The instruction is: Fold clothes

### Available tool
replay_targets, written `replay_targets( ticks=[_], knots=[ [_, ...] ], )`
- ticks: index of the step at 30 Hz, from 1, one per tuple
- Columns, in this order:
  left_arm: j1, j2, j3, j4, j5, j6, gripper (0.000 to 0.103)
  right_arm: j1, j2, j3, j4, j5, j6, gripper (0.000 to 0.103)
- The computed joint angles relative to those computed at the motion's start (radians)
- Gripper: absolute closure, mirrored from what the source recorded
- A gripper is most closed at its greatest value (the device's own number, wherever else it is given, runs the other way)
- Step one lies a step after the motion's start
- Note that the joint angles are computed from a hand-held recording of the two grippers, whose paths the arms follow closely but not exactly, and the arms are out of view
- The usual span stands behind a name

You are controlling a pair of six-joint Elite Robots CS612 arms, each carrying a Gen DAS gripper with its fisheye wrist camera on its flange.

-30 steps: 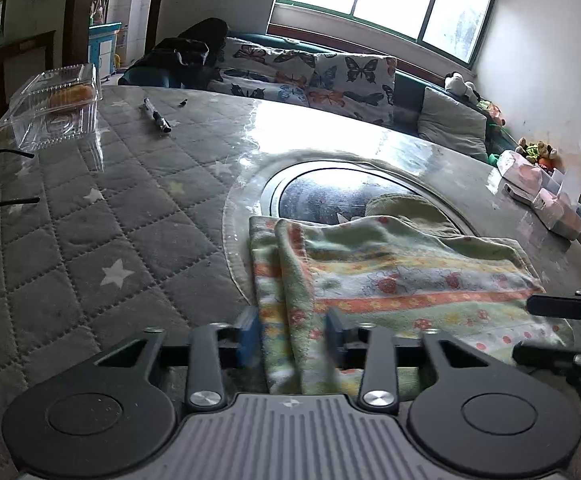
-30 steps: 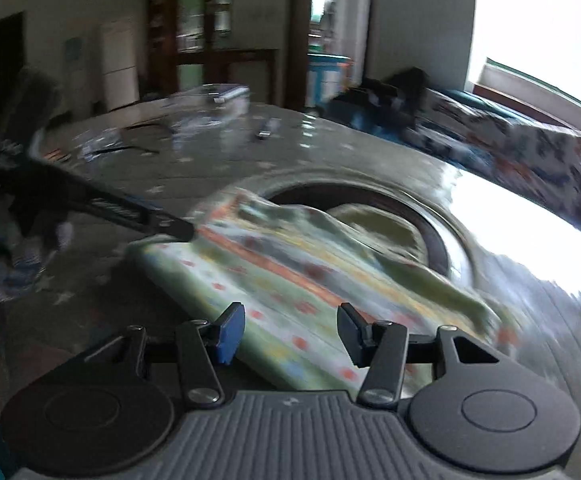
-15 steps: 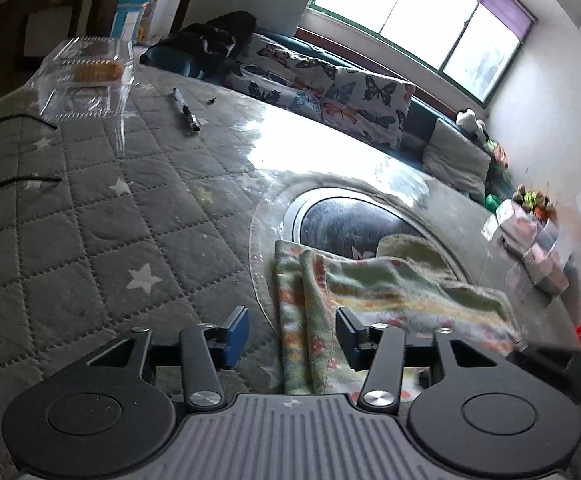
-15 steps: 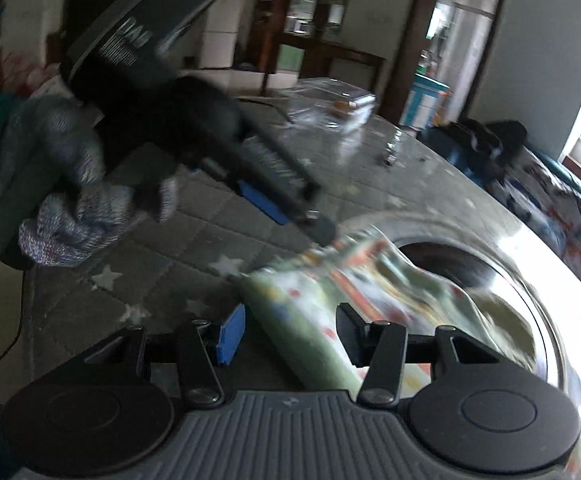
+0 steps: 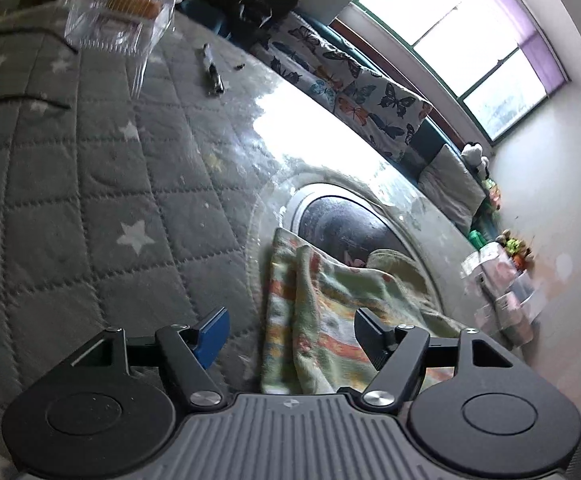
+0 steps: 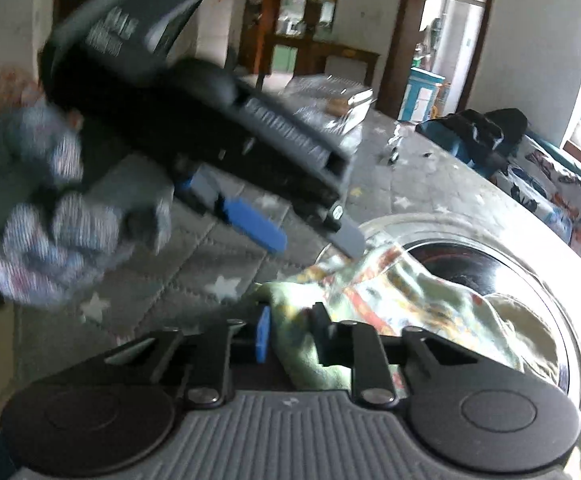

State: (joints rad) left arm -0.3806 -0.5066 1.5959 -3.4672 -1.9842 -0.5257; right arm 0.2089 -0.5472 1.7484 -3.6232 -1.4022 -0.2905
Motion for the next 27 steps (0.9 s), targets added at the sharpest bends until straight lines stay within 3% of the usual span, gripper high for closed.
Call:
replay_targets(
  ticks=[11,14,16,19,22,27],
  knots=[
    [0.001,0.023,-0.049,0.04,-0.097,-0.153,0.031,-0.028,-0.021,0.051,-0.119,0.046,0.103,0.089],
    [-0.004,0.027,-0.054,0.052,-0.099,-0.158,0.047,-0.031,-0.021,0.058,-0.122,0.06,0.107,0.089],
    [-0.007,0.028,-0.056,0.065,-0.102,-0.158,0.066,-0.032,-0.02,0.058,-0.119,0.067,0.106,0.089],
    [-0.008,0.033,-0.06,0.076,-0.104,-0.158,0.082,-0.037,-0.021,0.062,-0.12,0.077,0.118,0.087],
    [-0.008,0.034,-0.06,0.079,-0.095,-0.146,0.084,-0.044,-0.026,0.08,-0.143,0.071,0.139,0.078],
    [-0.008,0.032,-0.056,0.079,-0.091,-0.13,0.085,-0.058,-0.037,0.127,-0.198,-0.014,0.191,0.073]
  ],
)
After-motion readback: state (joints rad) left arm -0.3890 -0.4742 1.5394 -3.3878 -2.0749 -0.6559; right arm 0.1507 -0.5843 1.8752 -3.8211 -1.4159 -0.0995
